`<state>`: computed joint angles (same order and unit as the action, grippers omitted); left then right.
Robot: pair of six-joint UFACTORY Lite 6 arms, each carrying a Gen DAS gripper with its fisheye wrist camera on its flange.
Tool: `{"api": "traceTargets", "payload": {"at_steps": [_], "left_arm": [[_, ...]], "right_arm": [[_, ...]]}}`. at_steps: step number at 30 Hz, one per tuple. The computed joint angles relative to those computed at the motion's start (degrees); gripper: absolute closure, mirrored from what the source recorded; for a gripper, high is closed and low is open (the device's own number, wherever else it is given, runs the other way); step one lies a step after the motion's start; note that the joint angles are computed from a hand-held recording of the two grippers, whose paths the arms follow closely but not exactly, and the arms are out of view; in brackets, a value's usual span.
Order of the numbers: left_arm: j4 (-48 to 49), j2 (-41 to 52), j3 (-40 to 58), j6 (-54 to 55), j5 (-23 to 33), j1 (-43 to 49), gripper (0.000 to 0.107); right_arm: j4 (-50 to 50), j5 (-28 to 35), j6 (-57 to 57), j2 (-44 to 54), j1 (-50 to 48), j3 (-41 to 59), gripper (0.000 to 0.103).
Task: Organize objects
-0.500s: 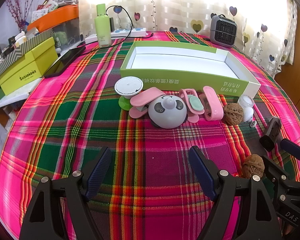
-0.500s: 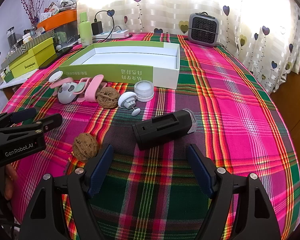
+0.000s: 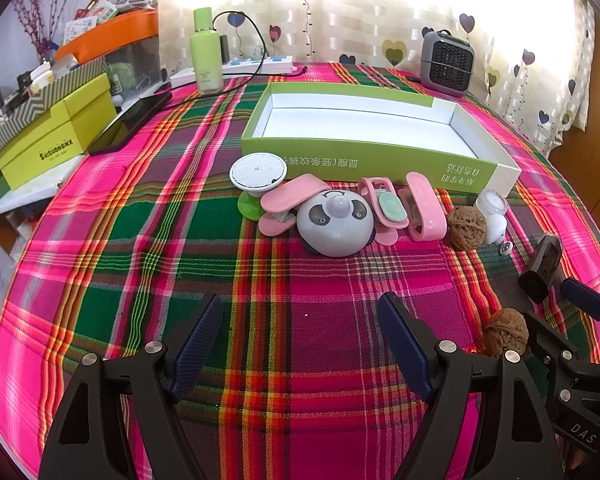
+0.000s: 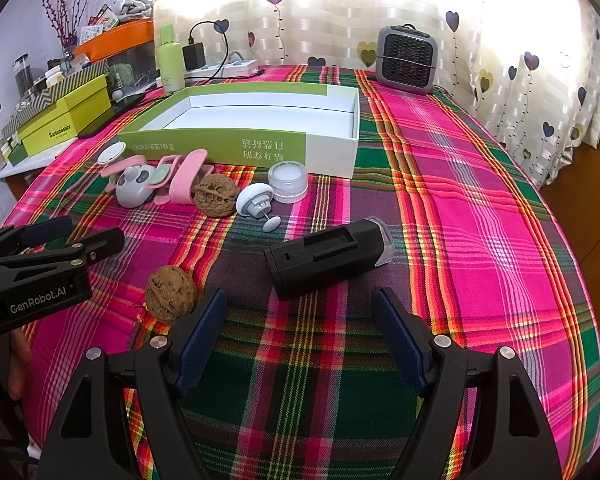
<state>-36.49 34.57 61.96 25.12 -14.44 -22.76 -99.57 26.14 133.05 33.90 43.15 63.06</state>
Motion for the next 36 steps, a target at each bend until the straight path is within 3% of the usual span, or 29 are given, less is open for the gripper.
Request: {"api": "traceTargets", "payload": {"at_steps": [6, 9, 14, 19, 23, 27, 30, 33, 36], "left_arm": [[6.7, -0.6, -0.6, -5.1, 0.6, 1.2, 0.027], [11.7, -2.5, -3.0, -9.6, 0.2, 1.3, 0.027], [23.0, -3.9, -4.7, -20.1, 0.2, 0.5, 0.027], [32.1, -6.1, -7.1, -26.8, -1.6, -1.9, 0.028], [38.2, -6.6, -7.6, -32.3, -1.5, -2.4, 0.028], [47.3, -7.0, -7.9, -40.9, -1.2, -2.1, 0.028], [49.9, -7.7, -8.8, -42.8, -1.6, -2.7, 0.028], [51.7, -8.2, -9.6, -44.1, -1.9, -3.0, 0.028], [53.1, -9.1, -10.6, -44.9, -2.5, -3.2, 0.028]], "right_arm": [[-3.0, -1.1, 2.5, -2.2, 0.3, -2.6, 0.027], [-10.7, -2.7, 11.0, -4.4, -1.5, -5.9, 0.027], [-14.9, 0.1, 14.5, -8.7, -2.3, -10.0, 0.027], [-18.5, -1.4, 15.6, -9.1, -5.0, -9.1, 0.027], [-27.8, -4.5, 22.5, -8.9, -7.3, -8.9, 0.027], [-25.8, -6.1, 21.0, -7.3, -7.5, -6.8, 0.027], [-28.2, -7.3, 23.3, -6.8, -7.5, -5.7, 0.027], [-19.9, -8.2, 14.3, -4.5, -7.0, -2.5, 0.027], [-21.3, -9.9, 16.3, -3.7, -8.2, -1.5, 0.027]]}}
